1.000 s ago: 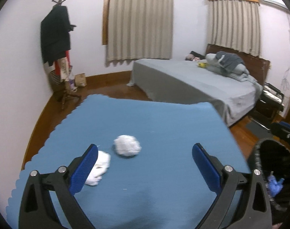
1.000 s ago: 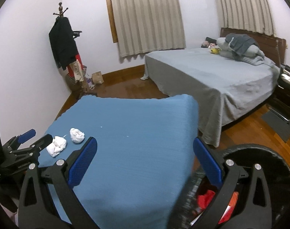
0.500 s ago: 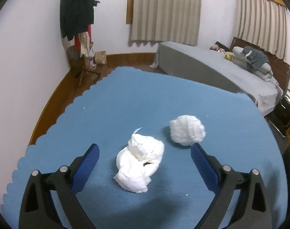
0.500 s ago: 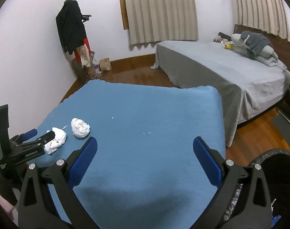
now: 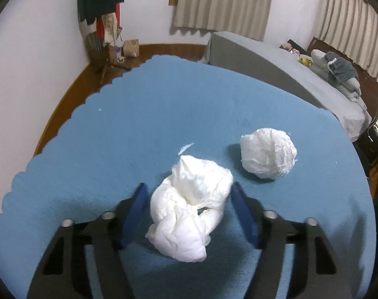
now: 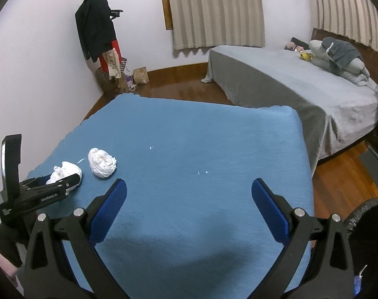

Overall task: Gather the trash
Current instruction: 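Move the left gripper to the mat and grasp a white crumpled tissue, then grasp the other white tissue with the right gripper while the left holds its tissue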

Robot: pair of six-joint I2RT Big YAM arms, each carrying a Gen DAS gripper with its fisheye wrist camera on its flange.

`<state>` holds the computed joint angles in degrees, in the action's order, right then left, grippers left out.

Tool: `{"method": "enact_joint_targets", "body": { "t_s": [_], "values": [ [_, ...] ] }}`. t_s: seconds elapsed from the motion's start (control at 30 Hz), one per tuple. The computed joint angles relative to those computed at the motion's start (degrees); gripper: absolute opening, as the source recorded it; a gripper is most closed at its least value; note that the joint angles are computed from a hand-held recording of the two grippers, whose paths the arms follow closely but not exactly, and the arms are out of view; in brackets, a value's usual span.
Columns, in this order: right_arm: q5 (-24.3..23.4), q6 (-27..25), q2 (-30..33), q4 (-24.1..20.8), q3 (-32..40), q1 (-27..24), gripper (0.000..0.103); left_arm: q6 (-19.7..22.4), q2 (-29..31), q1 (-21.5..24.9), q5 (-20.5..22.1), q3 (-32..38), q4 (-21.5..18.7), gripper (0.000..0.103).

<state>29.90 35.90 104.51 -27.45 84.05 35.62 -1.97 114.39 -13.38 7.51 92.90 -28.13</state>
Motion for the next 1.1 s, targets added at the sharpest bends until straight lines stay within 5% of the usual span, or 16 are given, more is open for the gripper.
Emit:
{"method": "enact_joint_targets", "body": {
  "t_s": [0.23,0.67,1.1],
  "values": [
    [-0.5,-1.0,1.6,-0.3,2.1,0.2,0.098,0.8,-0.9,0.4,1.7,-1.1,1.8,0.040],
    [-3.6,-4.0,9.3,-1.0,13.0,0.1,0.098,0.2,-3.0,2.5,-0.4,-2.9,5.3,0.039],
    [-7.6,-6.5,21.5,-10.0,30.8,0.3,0.097,-0.7,-2.4,5.4,-1.8,-2.7,5.3,0.039]
  ]
}}
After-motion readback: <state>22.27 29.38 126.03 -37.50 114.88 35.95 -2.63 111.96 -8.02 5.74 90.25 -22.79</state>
